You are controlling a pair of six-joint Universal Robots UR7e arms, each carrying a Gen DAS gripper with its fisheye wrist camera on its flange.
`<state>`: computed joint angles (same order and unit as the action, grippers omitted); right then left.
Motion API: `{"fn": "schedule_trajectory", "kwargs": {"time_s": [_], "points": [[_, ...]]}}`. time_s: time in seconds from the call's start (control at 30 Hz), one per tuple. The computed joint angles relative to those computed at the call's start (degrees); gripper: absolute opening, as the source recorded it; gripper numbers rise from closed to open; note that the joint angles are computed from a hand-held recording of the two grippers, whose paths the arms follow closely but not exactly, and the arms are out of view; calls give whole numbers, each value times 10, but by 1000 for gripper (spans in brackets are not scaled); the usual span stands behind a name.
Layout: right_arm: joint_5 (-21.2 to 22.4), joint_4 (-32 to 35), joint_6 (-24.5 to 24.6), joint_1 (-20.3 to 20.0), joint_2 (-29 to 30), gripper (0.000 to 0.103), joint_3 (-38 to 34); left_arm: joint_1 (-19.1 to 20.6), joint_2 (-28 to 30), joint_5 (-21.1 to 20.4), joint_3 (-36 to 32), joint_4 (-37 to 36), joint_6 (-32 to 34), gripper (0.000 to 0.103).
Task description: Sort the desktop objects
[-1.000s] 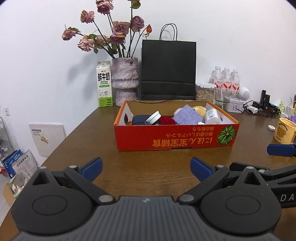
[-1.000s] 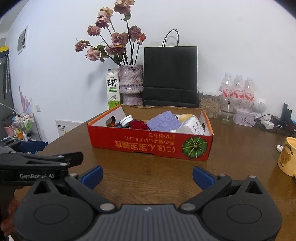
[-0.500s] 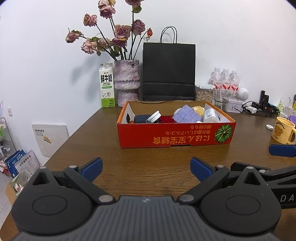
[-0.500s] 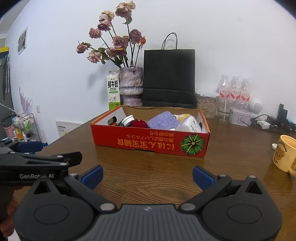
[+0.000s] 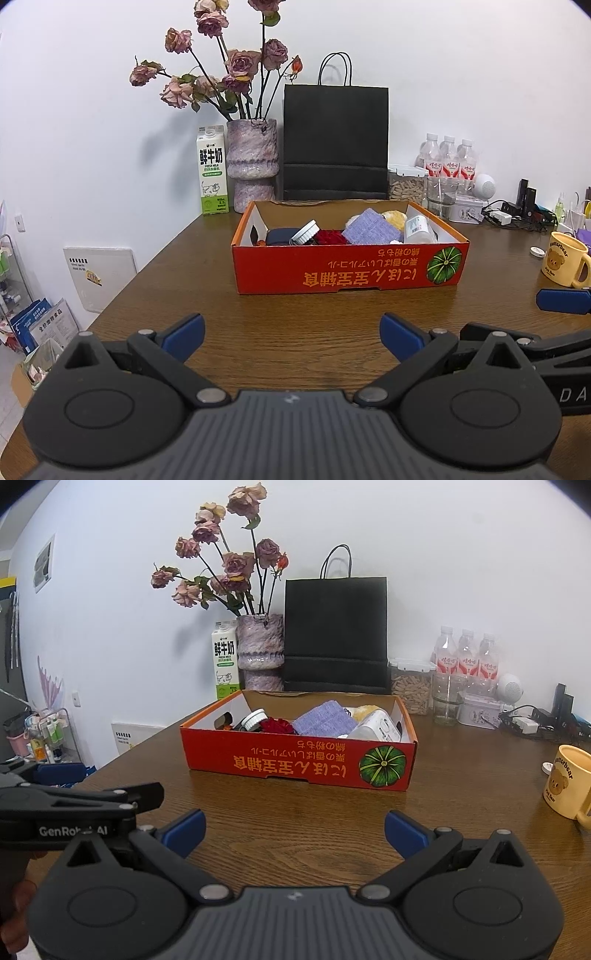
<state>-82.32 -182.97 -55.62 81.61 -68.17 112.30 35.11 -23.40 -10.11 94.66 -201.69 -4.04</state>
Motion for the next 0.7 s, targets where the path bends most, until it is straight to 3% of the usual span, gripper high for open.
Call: {"fn": "schedule_trajectory", "kwargs": {"time_s": [0.7], "points": [[3,1,-2,-2,-2,103,0,-2,-1,0,1,-1,-1,103]]}}
